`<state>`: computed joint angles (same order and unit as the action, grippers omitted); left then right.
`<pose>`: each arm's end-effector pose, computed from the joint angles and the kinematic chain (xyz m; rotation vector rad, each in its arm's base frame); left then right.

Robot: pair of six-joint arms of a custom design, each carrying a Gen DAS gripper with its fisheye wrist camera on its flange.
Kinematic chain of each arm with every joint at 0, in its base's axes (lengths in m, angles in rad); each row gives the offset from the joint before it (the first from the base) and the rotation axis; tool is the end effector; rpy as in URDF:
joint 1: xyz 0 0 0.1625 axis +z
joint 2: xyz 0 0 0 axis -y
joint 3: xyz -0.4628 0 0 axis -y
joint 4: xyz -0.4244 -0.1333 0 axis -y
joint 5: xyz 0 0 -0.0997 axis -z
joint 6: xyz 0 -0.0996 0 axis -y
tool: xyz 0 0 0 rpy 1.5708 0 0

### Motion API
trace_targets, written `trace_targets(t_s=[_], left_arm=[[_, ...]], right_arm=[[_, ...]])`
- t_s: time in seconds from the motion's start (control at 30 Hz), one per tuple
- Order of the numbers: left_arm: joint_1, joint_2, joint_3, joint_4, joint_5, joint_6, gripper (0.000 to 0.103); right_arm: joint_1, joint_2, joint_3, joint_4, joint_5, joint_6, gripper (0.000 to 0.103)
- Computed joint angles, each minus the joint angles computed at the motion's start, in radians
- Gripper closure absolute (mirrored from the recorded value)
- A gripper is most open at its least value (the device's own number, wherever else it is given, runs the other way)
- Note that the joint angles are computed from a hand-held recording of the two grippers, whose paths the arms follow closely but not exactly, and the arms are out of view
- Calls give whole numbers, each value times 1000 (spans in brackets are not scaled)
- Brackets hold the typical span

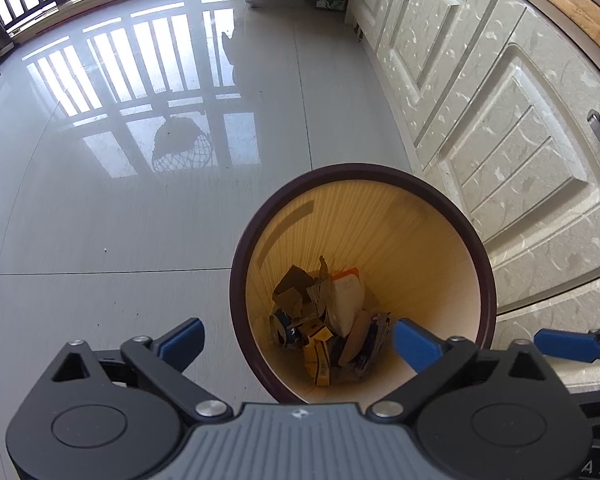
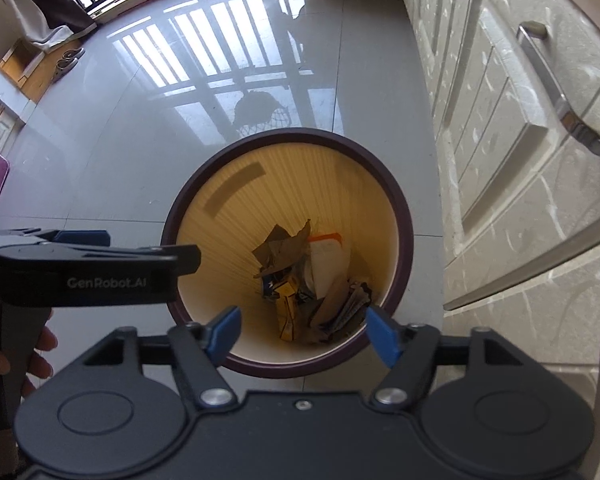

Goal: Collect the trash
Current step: 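Open both tools to drop the cardboard and stick into the wastebasket, then move both open tools back toward the remaining trash on the bench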

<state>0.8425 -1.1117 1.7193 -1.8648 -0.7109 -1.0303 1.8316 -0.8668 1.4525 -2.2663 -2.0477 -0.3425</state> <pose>-0.2624 -0.6079 0.2425 -0.1813 2.3004 -0.5809 0.2811 -0.7137 0.2036 0.7559 -2.5489 0.1196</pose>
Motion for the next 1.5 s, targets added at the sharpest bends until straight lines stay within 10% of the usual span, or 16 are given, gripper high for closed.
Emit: trace_targets(t_s=[0.33,1.5], left_arm=[[-11,-30,24,18,-18,-37,0],[-199,-200,32,370,56,-271,0]], right_arm=[[12,-18,33,-58,-28,-48,1],[118,-147,102,-141,-77,-127,0]])
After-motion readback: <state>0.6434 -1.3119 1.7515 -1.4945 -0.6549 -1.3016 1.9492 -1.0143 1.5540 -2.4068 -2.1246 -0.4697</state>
